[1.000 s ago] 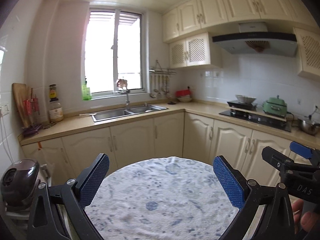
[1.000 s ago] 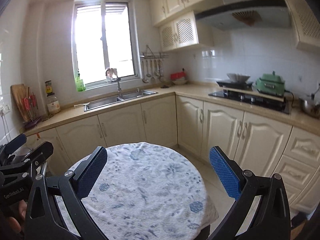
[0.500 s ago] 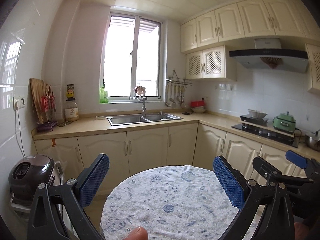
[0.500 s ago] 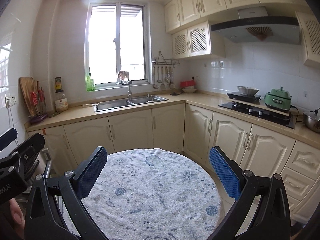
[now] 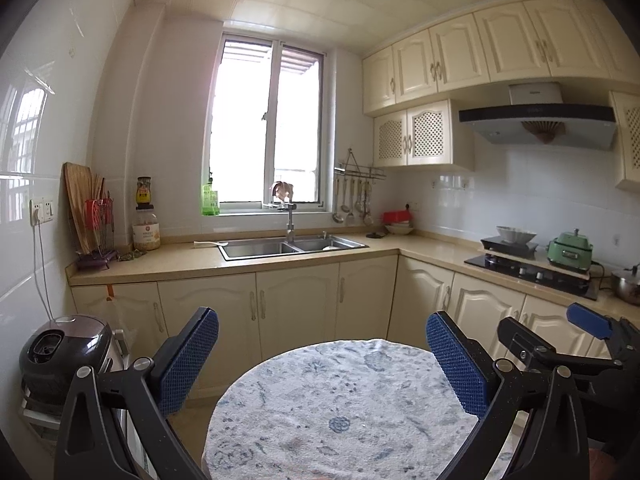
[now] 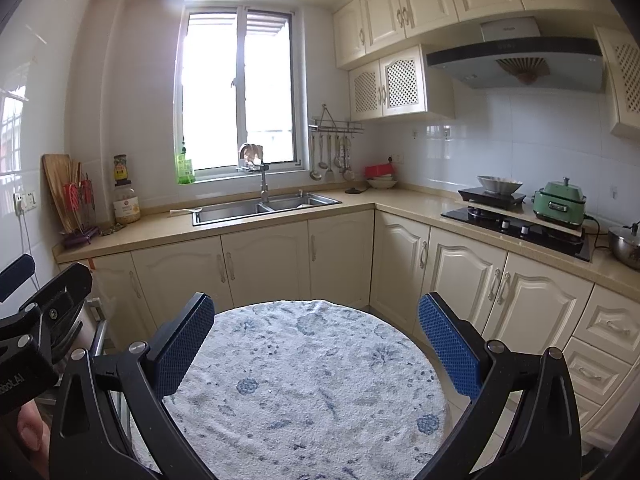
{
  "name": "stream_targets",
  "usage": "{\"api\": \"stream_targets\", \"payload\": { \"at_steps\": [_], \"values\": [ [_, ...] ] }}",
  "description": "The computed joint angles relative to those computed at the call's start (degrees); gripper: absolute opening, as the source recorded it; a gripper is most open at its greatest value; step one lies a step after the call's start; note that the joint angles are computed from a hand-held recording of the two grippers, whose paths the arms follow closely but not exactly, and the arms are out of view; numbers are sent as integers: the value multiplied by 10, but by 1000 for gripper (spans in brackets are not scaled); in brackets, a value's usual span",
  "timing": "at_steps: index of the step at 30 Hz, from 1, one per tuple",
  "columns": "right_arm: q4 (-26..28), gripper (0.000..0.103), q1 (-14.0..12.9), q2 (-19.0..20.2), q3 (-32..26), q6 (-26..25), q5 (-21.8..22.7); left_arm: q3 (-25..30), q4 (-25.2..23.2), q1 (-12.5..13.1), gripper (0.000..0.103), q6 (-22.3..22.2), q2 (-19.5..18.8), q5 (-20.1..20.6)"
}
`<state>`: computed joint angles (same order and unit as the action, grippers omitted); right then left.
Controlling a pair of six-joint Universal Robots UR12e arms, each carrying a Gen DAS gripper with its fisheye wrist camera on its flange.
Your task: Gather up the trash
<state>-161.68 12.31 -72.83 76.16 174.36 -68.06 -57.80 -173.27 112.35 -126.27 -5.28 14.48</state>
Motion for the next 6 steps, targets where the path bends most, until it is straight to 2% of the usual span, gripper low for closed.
{"api": "stream_targets", "payload": {
  "at_steps": [2,5,6],
  "values": [
    [0,103,1,0,0,0,-1,6,-39,-1,102,34,-2,-6],
    [0,103,1,0,0,1,0,0,-22,-4,102,12,5,-11],
    [0,103,1,0,0,1,-1,6,-41,-3,102,30,1,-14]
  ]
}}
